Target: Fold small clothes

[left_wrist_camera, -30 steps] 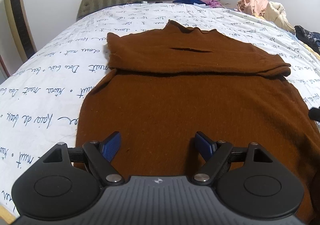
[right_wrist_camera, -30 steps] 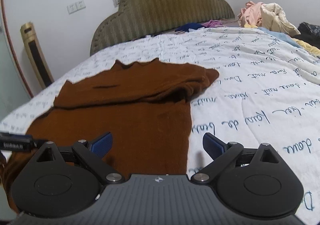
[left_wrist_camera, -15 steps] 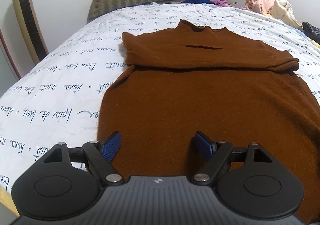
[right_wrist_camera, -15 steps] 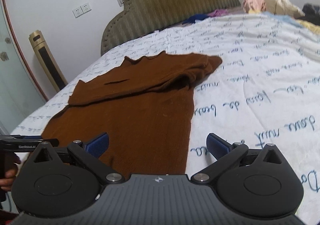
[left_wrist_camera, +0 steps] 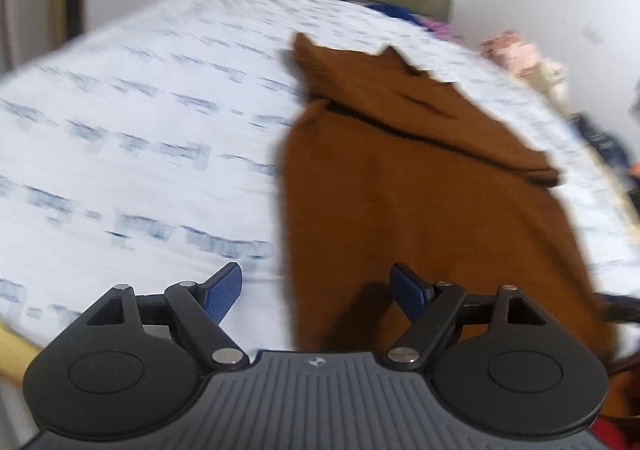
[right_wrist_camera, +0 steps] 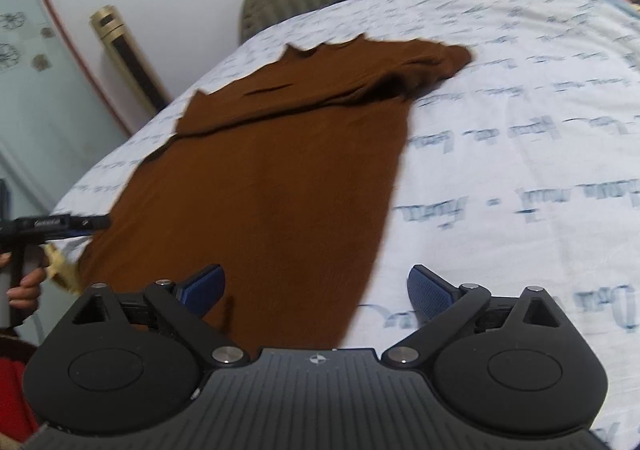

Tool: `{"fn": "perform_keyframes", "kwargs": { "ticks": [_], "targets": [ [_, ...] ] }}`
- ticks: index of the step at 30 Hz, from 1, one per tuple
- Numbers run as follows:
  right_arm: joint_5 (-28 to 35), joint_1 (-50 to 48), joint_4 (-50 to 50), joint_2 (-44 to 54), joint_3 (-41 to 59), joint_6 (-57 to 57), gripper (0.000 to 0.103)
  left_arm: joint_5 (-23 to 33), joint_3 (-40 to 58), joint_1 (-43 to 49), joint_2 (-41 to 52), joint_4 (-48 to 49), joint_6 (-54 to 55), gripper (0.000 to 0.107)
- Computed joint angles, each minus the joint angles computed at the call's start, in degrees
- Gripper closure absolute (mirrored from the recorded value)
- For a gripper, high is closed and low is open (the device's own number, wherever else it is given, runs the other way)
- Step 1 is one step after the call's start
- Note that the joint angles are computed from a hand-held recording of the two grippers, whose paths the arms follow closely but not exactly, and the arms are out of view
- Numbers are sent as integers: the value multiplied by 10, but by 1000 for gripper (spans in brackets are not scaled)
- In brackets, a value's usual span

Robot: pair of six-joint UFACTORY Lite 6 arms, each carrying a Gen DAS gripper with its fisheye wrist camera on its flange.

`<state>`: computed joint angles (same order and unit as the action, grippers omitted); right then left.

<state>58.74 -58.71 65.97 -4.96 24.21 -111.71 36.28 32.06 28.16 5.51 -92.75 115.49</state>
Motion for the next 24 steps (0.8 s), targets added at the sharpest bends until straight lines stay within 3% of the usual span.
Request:
{"fn": "perform_keyframes", "kwargs": {
  "ticks": [1,5,6,7,8,9,10,11,13,20,24],
  "targets": [
    [6,11,0,-1,-1,6,15,19,11,-1,14,25,-21,27],
    [-10,85,40,-12,-20,13,19,39,22,-56,39,33,-40,27],
    [-21,106,53,-25,-28,12,23,36,21,-79,39,27,-39,27],
    [-28,125,61,-35,-32,14,34,34,19,-96,37,19,-36,29],
    [-31,142,69,-40,-33,20,42,35,16,-111,36,14,-32,40],
    [-39,159,80,-41,-33,25,59,36,22,-128,42,20,-42,57],
    [-49,173,91,-38,-31,26,72,37,34,-141,54,27,-56,65],
    [-61,189,104,-37,-30,27,76,35,43,-153,61,36,-74,80],
    [-66,204,114,-28,-20,28,85,21,55,-177,68,42,-99,94],
    [-15,204,122,-33,43,65,86,40,73,-186,18,47,-133,95],
    [-76,246,189,-13,81,48,86,-5,100,-217,24,-31,-85,95]
  ]
}}
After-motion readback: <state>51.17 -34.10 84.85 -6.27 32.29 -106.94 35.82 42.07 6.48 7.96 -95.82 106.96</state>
